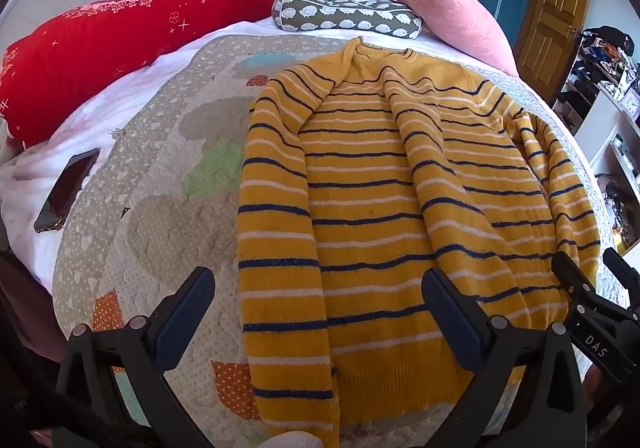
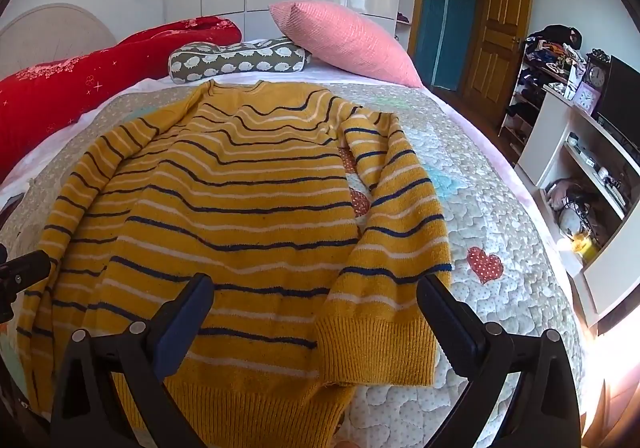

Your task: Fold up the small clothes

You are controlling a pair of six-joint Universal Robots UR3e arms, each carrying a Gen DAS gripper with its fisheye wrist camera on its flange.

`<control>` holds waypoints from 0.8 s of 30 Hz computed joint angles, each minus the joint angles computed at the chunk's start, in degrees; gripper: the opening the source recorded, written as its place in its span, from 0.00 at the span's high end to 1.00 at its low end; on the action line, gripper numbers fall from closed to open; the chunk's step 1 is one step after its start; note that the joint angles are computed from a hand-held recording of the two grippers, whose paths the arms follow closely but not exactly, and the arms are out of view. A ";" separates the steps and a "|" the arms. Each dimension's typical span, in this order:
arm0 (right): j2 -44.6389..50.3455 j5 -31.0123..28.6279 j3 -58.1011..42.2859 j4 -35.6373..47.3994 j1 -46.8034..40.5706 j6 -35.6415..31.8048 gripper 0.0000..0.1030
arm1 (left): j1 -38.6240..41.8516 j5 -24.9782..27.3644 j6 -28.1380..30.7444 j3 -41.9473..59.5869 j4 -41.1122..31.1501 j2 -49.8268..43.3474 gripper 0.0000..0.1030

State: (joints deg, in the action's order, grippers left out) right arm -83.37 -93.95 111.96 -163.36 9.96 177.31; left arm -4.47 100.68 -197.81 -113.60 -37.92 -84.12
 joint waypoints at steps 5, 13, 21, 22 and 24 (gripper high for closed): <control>1.43 -1.46 -0.62 0.81 0.67 0.30 0.01 | -0.83 1.49 -0.41 -0.06 -0.02 -1.97 0.00; 4.55 -3.04 -2.11 4.11 0.80 0.19 0.01 | -1.40 1.94 -0.85 -0.36 -0.78 -6.07 0.00; 4.98 1.64 -0.80 5.15 -2.30 0.49 0.01 | 0.86 -1.91 -2.84 -2.32 -0.78 -6.25 0.00; 5.01 2.83 -0.76 5.47 -2.91 0.78 0.01 | 1.10 -2.34 -2.97 -2.39 -1.08 -6.15 0.00; 4.66 4.59 -0.76 6.70 -3.91 0.54 0.01 | 2.06 -3.88 -3.24 -4.13 -0.09 -5.09 0.00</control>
